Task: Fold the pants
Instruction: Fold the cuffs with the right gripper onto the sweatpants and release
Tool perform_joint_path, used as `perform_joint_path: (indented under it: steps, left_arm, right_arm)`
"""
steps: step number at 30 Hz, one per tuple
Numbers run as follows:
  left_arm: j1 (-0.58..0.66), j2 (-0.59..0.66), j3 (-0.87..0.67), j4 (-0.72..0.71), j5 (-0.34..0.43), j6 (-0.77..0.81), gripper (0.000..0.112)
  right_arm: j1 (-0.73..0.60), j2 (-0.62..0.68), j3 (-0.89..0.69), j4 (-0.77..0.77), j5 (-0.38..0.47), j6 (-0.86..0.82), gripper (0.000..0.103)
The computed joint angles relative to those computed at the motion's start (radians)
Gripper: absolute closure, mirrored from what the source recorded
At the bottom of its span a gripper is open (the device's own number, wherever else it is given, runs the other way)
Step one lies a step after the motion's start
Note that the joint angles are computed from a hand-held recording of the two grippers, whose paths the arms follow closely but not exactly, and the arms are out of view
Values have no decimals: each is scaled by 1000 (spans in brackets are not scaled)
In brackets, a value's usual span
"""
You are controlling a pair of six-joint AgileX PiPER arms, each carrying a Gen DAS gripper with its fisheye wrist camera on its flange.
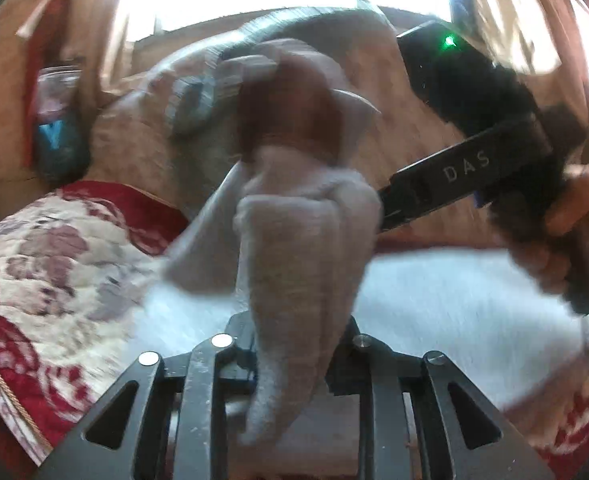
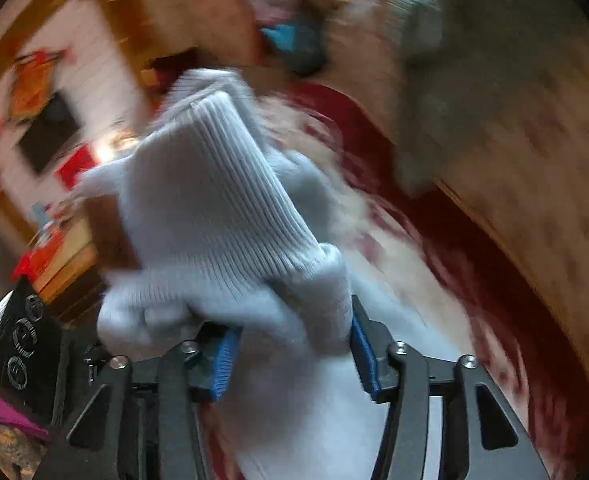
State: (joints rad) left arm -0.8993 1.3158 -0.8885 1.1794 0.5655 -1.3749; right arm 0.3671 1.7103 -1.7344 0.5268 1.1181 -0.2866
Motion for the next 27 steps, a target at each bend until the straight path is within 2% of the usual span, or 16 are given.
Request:
perform_joint_path:
  steps: [2, 5, 6, 7, 8, 9, 10, 11, 12, 14, 17, 19, 22, 25, 27]
  left_arm:
    - [-57, 38, 22, 10, 15, -27, 80]
    - [-95, 27, 45, -76, -14, 34, 63]
    - [-96, 1, 62, -102, -31, 54, 61]
    - [-88, -36, 86, -135, -61, 76, 54]
    - [-76, -75, 106, -187, -95, 109, 47]
    - [-63, -107, 118, -242, -119, 146, 44]
    - [-49, -149, 130, -293, -137, 175, 43]
    - [-60, -181, 130, -304, -120, 169, 41]
    - [-86, -201, 117, -282, -80, 136, 39]
    - [-71, -224, 82, -252, -47, 102, 31]
    - [-27, -174, 4, -237, -35, 80, 28]
    - [10, -118, -39, -242, -66, 84, 28]
    - [50, 11, -122, -382, -95, 205, 28]
    - [48, 83, -151, -514, -109, 336, 28]
    - [36, 107, -130, -583, -154, 400, 28]
  right_arm:
    - [-38, -70, 156, -73, -5, 66, 42]
    - [-81, -170, 341, -164, -8, 134, 39]
    - [-109, -214, 395, -145, -18, 120, 39]
    - [-143, -266, 441, -111, -25, 96, 38]
    - [-171, -315, 473, -94, -27, 89, 34]
    - [-191, -349, 492, -88, -32, 89, 24]
    - [-216, -389, 503, -75, -37, 88, 20]
    - [-231, -422, 514, -64, -43, 91, 14]
    - [-249, -457, 521, -49, -45, 97, 13]
    - [-285, -499, 533, -1, -53, 86, 13]
    - [-281, -527, 512, 7, -67, 139, 11]
    - [-293, -559, 531, 32, -83, 170, 11]
    - [-363, -612, 584, 120, -67, 153, 10]
    - [-407, -667, 640, 128, -31, 160, 10]
    - [-424, -702, 675, 133, -14, 155, 10]
